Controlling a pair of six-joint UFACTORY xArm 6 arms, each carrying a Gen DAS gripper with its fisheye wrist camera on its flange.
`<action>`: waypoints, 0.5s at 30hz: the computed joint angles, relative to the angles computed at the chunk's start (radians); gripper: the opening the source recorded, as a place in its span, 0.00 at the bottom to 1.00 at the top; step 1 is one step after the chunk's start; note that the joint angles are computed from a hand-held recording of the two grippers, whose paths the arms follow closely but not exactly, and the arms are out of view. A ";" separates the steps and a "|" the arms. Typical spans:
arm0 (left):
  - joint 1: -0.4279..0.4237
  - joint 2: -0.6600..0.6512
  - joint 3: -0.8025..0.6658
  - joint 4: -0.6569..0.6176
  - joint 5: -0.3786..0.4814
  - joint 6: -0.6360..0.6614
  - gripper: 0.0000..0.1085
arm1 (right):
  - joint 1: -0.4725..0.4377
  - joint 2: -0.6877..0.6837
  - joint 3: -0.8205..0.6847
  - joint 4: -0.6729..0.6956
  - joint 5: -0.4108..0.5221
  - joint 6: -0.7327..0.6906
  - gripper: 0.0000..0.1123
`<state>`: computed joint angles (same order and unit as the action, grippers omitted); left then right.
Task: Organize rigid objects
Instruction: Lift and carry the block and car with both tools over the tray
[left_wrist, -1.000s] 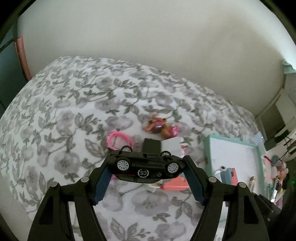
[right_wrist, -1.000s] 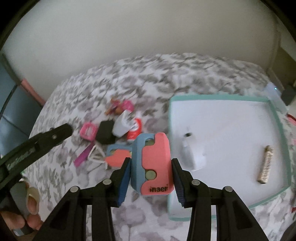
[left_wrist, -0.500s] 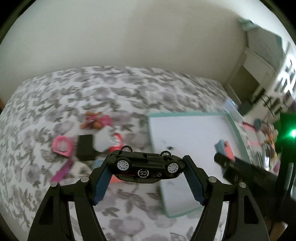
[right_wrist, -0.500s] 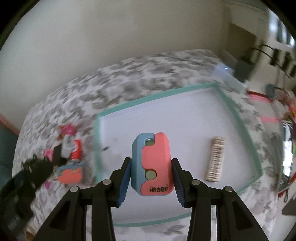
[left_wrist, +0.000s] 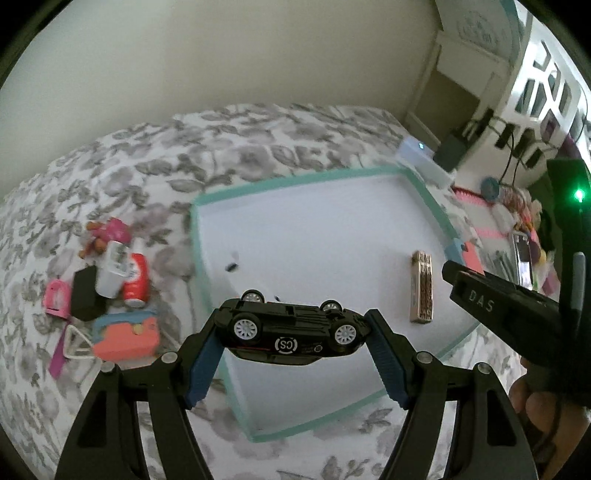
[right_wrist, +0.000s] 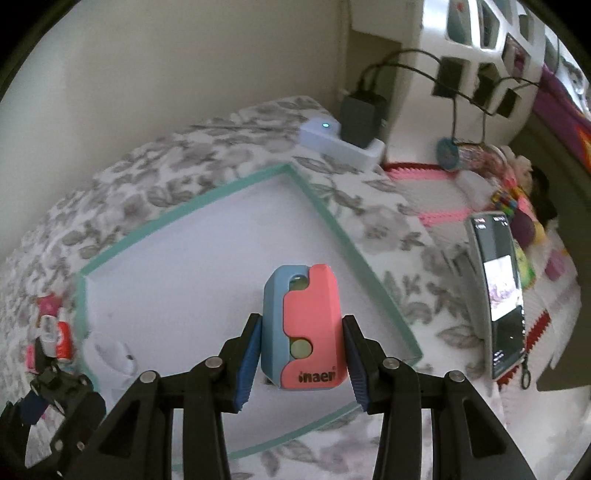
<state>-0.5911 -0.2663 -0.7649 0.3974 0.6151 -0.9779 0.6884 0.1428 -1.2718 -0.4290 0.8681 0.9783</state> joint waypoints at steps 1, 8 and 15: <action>-0.005 0.009 -0.006 0.006 0.007 -0.004 0.70 | -0.003 0.003 0.000 0.004 0.009 0.002 0.40; -0.017 0.077 -0.029 -0.016 0.026 0.014 0.70 | -0.021 0.013 0.021 0.061 0.018 -0.011 0.41; -0.009 0.092 -0.023 -0.053 0.027 0.032 0.70 | -0.021 0.028 0.013 0.071 0.037 -0.024 0.41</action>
